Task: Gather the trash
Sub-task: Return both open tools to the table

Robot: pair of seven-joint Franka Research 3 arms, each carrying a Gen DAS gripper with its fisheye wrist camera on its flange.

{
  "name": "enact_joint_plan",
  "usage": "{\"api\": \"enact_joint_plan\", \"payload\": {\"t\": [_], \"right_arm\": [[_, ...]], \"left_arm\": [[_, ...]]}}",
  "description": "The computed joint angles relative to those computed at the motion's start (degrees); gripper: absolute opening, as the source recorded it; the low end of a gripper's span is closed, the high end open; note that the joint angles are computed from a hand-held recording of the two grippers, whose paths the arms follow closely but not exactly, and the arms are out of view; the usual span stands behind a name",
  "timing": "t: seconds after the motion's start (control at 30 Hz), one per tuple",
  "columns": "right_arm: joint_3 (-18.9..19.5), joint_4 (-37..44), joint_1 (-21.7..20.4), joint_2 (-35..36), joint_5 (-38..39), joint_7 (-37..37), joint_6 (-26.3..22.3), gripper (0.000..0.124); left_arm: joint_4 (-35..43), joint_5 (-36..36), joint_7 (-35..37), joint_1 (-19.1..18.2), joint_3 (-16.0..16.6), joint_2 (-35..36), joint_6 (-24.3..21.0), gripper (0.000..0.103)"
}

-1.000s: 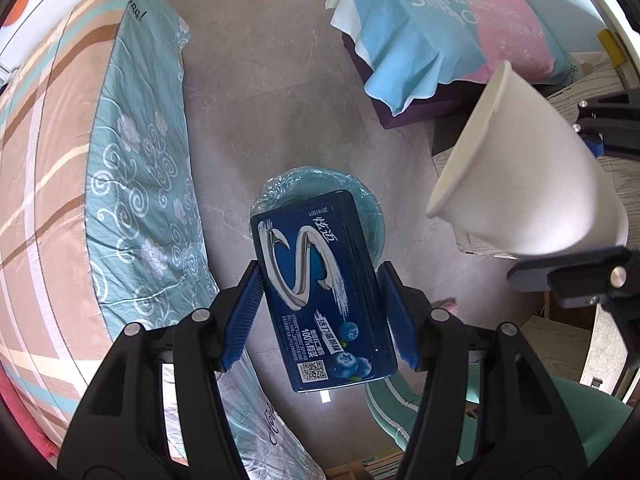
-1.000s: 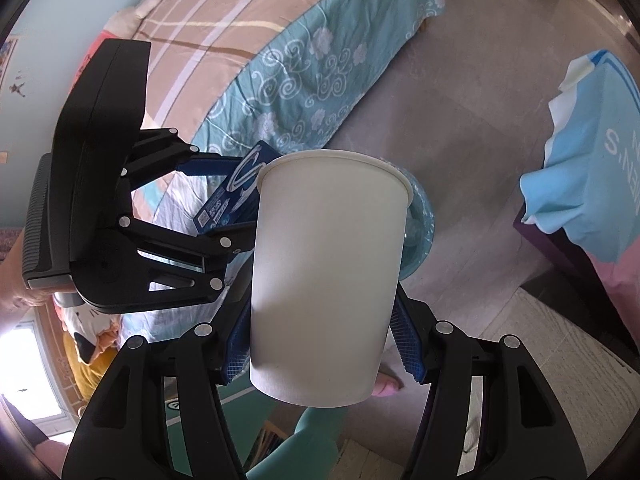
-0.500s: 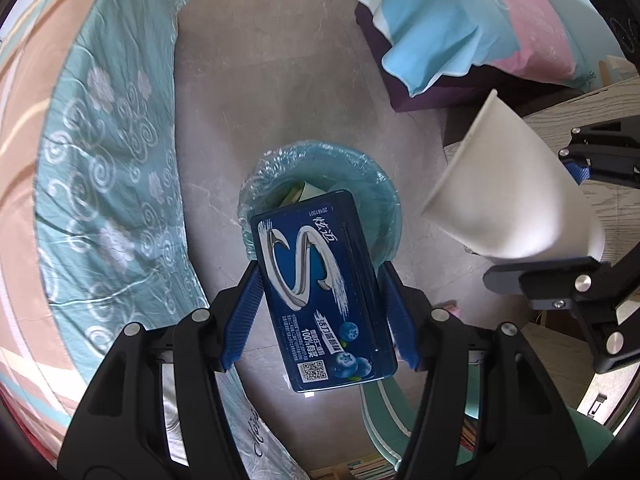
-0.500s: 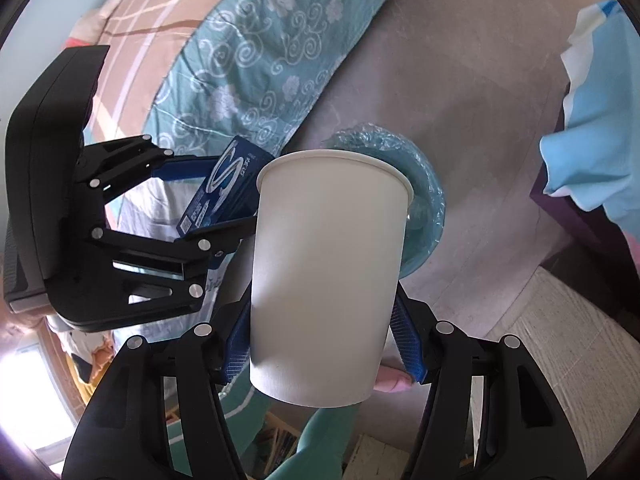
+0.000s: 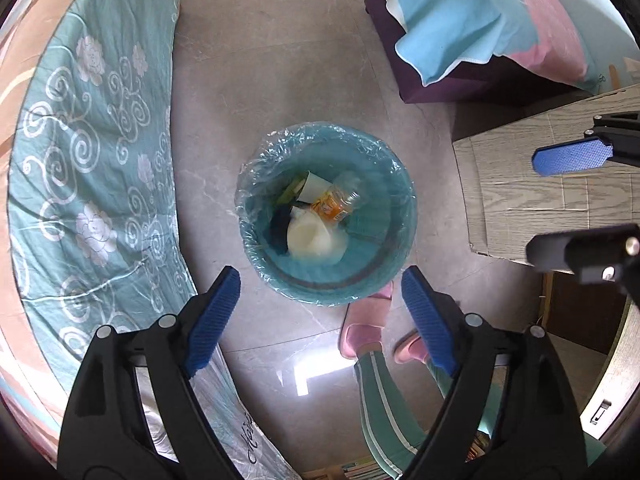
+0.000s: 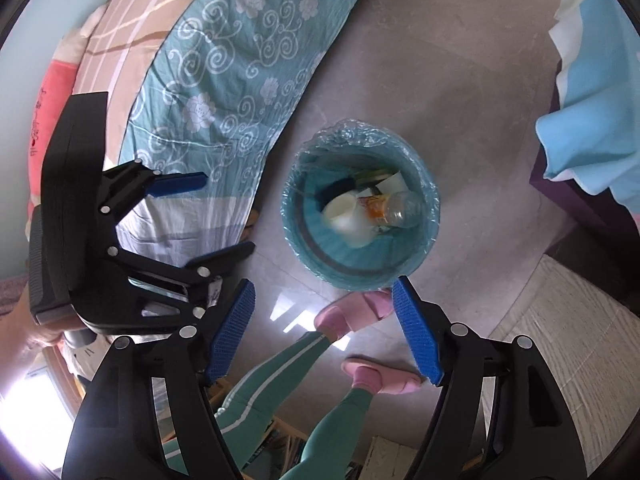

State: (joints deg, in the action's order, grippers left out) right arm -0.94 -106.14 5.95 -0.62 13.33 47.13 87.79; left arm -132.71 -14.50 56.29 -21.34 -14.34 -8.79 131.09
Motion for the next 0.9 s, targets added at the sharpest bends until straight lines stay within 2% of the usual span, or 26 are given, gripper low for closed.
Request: {"api": "enact_joint_plan", "payload": {"t": [0.27,0.37,0.43,0.5,0.57,0.7,0.9], "right_arm": [[-1.7,3.9,-2.2,-0.6,1.9,-0.7,-3.6,0.072],[-2.5,5.0,-3.4,-2.8,2.2,-3.6,-3.8,0.073],[-3.7,7.8,-4.7,-3.3,4.0,-5.4,-6.2,0.074],[-4.9,11.3,-6.3,-3.3,5.5,-6.4,-8.7,0.076],[-6.7,16.8,-8.6,-2.3,8.8,-7.0,-12.4,0.077],[-9.1,24.3,-12.8,-1.9,10.8,-10.3,-14.5,0.077],[-13.6,42.0,-22.9,4.7,18.2,-13.0,-22.6,0.077]], "left_arm": [[2.5,3.1,0.1,0.1,-0.1,-2.3,-3.7,0.081],[7.1,6.1,-3.5,0.4,-0.7,-2.1,-8.4,0.082],[9.9,8.1,-4.7,0.1,-1.3,-2.1,-9.3,0.089],[14.6,11.1,-5.4,-0.3,-2.1,-1.2,-11.5,0.092],[19.6,10.4,-3.7,-1.0,-2.1,0.2,-13.2,0.092],[31.3,11.7,0.2,-2.0,-3.1,4.6,-16.0,0.093],[56.3,20.5,5.5,-6.2,-6.0,17.9,-22.4,0.096]]}}
